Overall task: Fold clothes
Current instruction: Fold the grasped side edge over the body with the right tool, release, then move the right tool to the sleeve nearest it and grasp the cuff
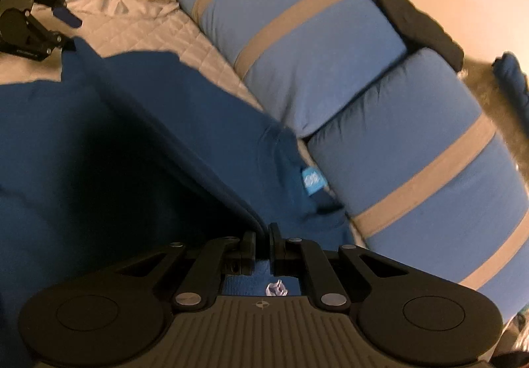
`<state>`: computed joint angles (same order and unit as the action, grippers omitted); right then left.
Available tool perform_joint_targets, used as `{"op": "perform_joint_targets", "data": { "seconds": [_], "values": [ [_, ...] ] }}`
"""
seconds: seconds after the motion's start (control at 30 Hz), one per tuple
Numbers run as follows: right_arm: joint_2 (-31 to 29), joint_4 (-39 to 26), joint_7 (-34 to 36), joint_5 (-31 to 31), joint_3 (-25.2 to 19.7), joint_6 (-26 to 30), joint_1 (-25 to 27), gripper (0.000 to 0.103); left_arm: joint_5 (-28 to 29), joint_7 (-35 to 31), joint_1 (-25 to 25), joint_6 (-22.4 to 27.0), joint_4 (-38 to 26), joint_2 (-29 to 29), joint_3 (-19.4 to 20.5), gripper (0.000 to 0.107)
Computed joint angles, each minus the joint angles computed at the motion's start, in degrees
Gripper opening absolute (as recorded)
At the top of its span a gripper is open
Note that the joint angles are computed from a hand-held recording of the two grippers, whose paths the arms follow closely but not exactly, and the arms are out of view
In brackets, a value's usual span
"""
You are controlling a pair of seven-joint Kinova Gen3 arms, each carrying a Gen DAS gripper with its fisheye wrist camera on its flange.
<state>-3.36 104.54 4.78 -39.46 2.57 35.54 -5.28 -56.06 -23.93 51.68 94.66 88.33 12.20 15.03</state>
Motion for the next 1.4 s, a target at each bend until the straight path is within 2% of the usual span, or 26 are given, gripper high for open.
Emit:
{"op": "perform_joint_targets", "data": {
  "seconds": [0.1,0.17,0.23,0.3,0.37,0.43,0.5,0.57,0.63,0.73,0.87,0.93,1.03,1.2,1.27,1.3,1.33,1.37,1.4],
  "values": [
    [-3.55,4.86,6.53,-3.37,2.35,-6.71,-3.52,0.009,-0.75,-0.31,0.32,-0.18,0.27,0.19,0.08,0.034],
    [-7.39,7.47,11.19,-3.23,4.23,-11.03,-7.26,0.010,-1.01,-0.45,0.51,-0.25,0.43,-0.04,0.17,0.035],
    [-10.04,9.10,13.90,-1.82,4.39,-12.21,-8.12,0.011,-0.99,-0.58,0.54,-0.49,0.52,-0.27,0.27,0.035],
    [-11.06,9.38,12.89,2.08,1.77,-9.66,-4.77,0.013,-0.24,-0.45,0.11,-1.69,1.02,-0.91,0.38,0.036],
    [-10.56,9.33,9.21,6.74,-0.41,-5.00,-1.29,0.023,0.48,-0.26,-0.26,-2.77,1.51,-1.59,0.64,0.044],
    [-9.43,8.62,5.19,10.94,1.46,-0.34,-1.83,0.046,1.08,0.15,-0.15,-3.43,1.90,-2.42,1.27,0.045],
    [-8.32,7.92,4.40,11.87,3.01,2.73,-1.58,0.050,1.67,0.58,-0.09,-4.10,2.29,-3.25,1.93,0.051],
    [-7.31,7.22,4.94,10.57,5.70,4.99,-2.43,0.052,2.35,1.05,-0.06,-4.93,2.74,-4.24,2.64,0.064],
    [-6.05,6.17,6.10,8.51,7.65,7.91,-2.06,0.054,3.18,1.86,-0.05,-5.58,3.16,-5.33,3.47,0.065],
    [-4.78,5.54,7.62,6.13,7.66,9.69,-0.60,0.054,3.89,3.18,0.26,-4.56,3.00,-5.92,4.58,0.065],
    [-3.09,6.18,9.07,5.55,5.96,8.38,1.09,0.050,4.43,4.81,0.77,-3.17,2.85,-6.98,5.89,0.065],
    [-2.66,6.63,10.59,6.14,5.10,6.74,1.70,0.025,4.44,5.39,1.06,-2.31,2.63,-7.39,6.53,0.065],
    [-3.47,7.50,14.72,4.67,5.16,4.48,2.31,0.015,4.10,6.57,1.54,-1.01,2.50,-8.05,7.44,0.065],
    [-7.38,9.90,21.38,3.52,7.66,-0.11,1.09,0.015,3.31,9.36,2.15,0.89,1.88,-9.07,8.88,0.065],
    [-8.50,10.65,20.86,5.85,7.98,-1.29,0.82,0.019,2.91,10.49,2.37,1.53,1.18,-9.24,9.38,0.065],
    [-8.83,10.96,20.45,6.72,8.43,-1.56,0.53,0.024,2.60,10.87,2.51,1.82,0.67,-9.20,9.62,0.065],
    [-8.95,11.15,20.49,6.69,9.43,-1.47,-0.01,0.038,2.23,11.13,2.70,2.14,-0.03,-9.06,9.83,0.065],
    [-9.10,11.24,20.89,5.94,10.80,-1.01,-0.59,0.047,1.84,11.38,2.94,2.47,-0.74,-8.91,9.98,0.065],
    [-9.27,11.19,21.64,4.36,12.58,-0.05,-1.18,0.063,1.45,11.63,3.23,2.79,-1.46,-8.75,10.09,0.065]
  ]
}}
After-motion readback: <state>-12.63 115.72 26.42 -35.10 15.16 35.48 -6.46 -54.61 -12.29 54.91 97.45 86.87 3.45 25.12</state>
